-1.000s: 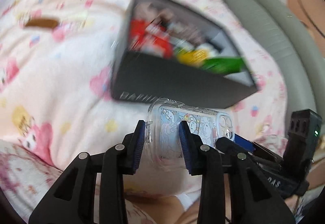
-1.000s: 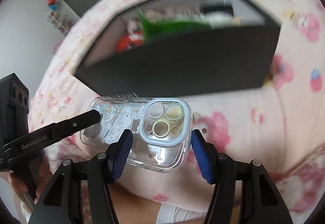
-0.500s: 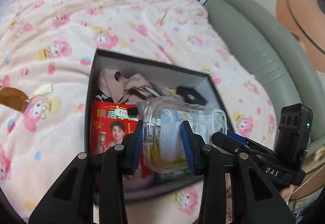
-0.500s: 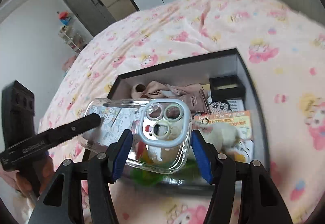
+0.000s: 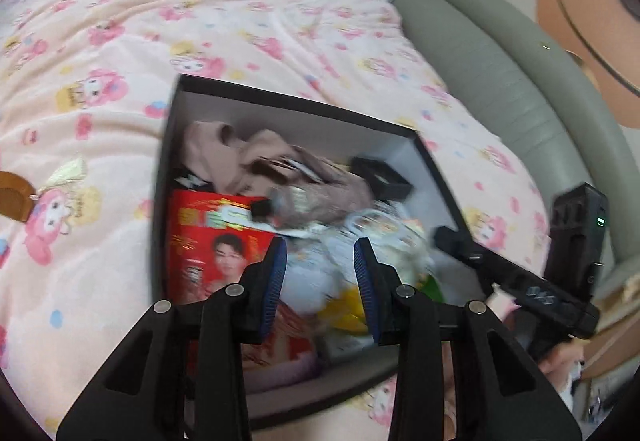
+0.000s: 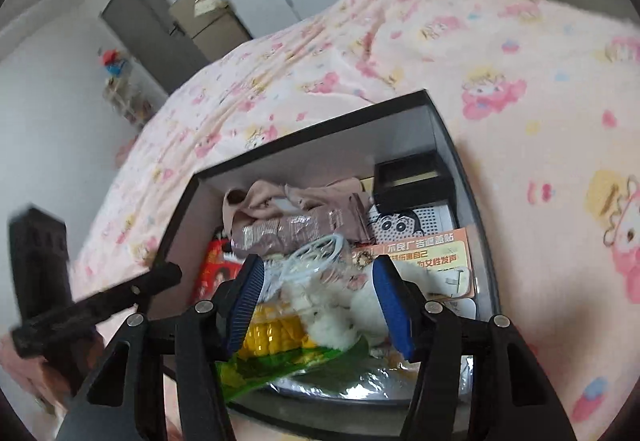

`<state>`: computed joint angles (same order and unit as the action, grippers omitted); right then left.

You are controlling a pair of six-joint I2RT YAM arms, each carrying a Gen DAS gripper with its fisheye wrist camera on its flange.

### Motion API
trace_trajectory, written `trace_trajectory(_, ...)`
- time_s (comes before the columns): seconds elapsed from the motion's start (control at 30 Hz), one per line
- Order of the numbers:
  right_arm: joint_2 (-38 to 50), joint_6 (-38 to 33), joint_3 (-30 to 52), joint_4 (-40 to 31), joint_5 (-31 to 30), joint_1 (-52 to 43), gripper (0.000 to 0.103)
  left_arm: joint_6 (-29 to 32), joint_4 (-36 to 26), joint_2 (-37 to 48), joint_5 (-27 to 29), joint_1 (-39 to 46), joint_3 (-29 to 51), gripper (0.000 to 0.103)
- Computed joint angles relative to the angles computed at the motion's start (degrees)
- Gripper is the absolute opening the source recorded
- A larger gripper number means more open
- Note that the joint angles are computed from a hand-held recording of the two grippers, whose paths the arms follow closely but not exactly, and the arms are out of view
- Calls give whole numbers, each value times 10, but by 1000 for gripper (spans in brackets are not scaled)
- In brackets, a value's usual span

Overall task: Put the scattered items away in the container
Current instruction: 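Withdraw the right tool and move it to the wooden comb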

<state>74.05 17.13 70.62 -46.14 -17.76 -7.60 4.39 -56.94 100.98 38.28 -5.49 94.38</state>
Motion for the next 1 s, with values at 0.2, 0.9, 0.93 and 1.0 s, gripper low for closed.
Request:
trace_trajectory(0.2,12,-4,0,-13,12,22,54,40,-55,3,6,-21,12,34)
trace_trajectory(0.9,18,20,-22,18,58,35,54,89,-108,11,-64,-40,24,34)
trace_trajectory(0.93,16,19,-22,16,61,37,54,80,-99,10,-83,-42,21,34)
trace_trajectory(1.0,11,15,-20,9,74,49,54,73,-84,8,-100,-42,15,34)
